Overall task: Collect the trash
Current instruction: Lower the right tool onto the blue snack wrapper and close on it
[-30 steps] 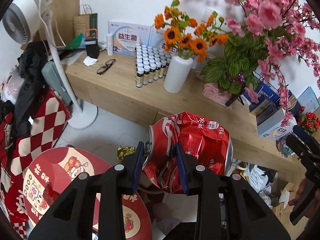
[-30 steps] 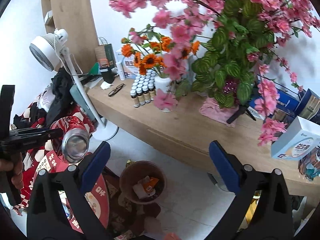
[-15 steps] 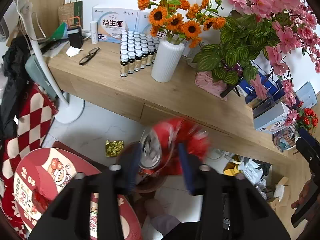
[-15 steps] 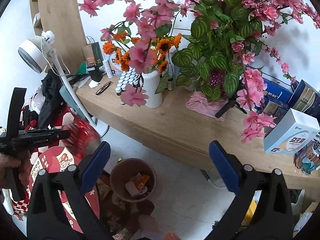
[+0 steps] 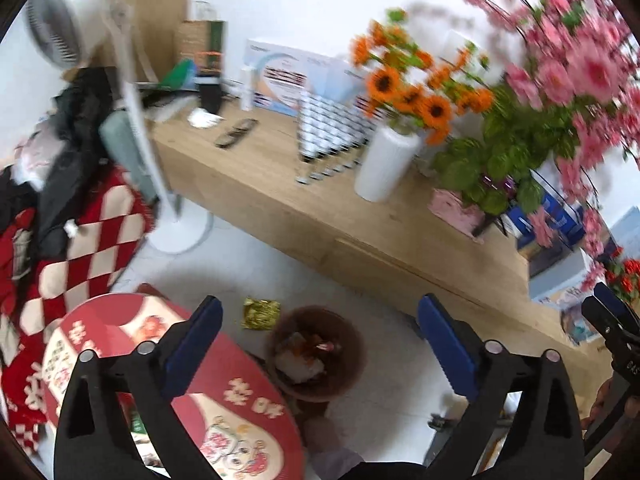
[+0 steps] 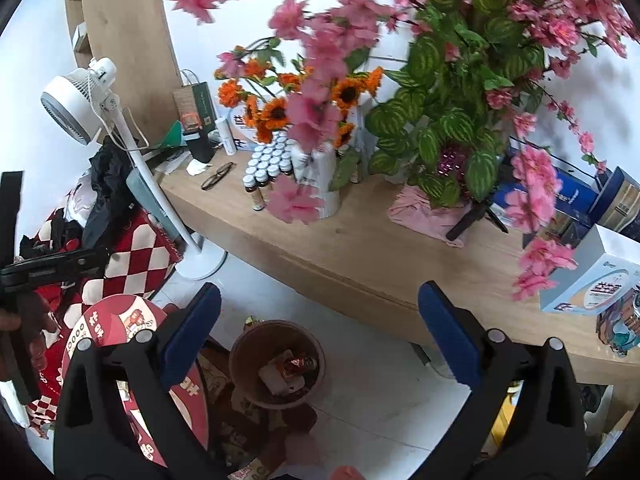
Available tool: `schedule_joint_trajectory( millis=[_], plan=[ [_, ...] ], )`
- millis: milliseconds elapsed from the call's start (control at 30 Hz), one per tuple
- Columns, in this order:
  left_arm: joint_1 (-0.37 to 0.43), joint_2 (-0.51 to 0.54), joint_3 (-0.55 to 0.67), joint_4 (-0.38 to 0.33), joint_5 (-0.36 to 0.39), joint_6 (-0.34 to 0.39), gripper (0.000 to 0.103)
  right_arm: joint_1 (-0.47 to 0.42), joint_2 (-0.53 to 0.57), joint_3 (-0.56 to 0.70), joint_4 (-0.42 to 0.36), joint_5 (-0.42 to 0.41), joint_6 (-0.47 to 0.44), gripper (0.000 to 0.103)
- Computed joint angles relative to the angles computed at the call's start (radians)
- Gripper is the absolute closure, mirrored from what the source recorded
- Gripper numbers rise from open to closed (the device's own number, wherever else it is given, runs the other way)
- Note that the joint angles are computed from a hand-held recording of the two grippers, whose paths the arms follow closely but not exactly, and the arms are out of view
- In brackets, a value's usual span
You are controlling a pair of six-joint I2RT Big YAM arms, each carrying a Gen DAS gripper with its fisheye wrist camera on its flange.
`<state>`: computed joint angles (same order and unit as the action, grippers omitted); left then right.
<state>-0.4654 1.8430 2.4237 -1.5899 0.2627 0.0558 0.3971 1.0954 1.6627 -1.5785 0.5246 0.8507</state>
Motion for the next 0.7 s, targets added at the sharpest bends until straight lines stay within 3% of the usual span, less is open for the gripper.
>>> schedule_joint_trajectory(
  millis=[200, 400, 567, 700],
  plan=[
    [0.127, -0.081, -0.073, 0.026, -0.038, -0.013, 0.006, 0.043, 0.079, 0.048, 0.052, -0.046, -0.031, 0.006],
    [0.314, -0.187, -0.187, 0.04, -0.061, -0.02, 0.006, 0.125, 0.194, 0.131, 0.092, -0.105, -0.067, 0.006],
    [0.467, -0.264, -0.279, 0.044, -0.05, 0.012, 0.006, 0.221, 0.332, 0.255, 0.065, -0.107, -0.098, 0.006],
    [0.593, -0.318, -0.364, 0.051, -0.03, 0.042, 0.006, 0.287, 0.409, 0.297, 0.087, -0.138, -0.13, 0.006]
  ],
)
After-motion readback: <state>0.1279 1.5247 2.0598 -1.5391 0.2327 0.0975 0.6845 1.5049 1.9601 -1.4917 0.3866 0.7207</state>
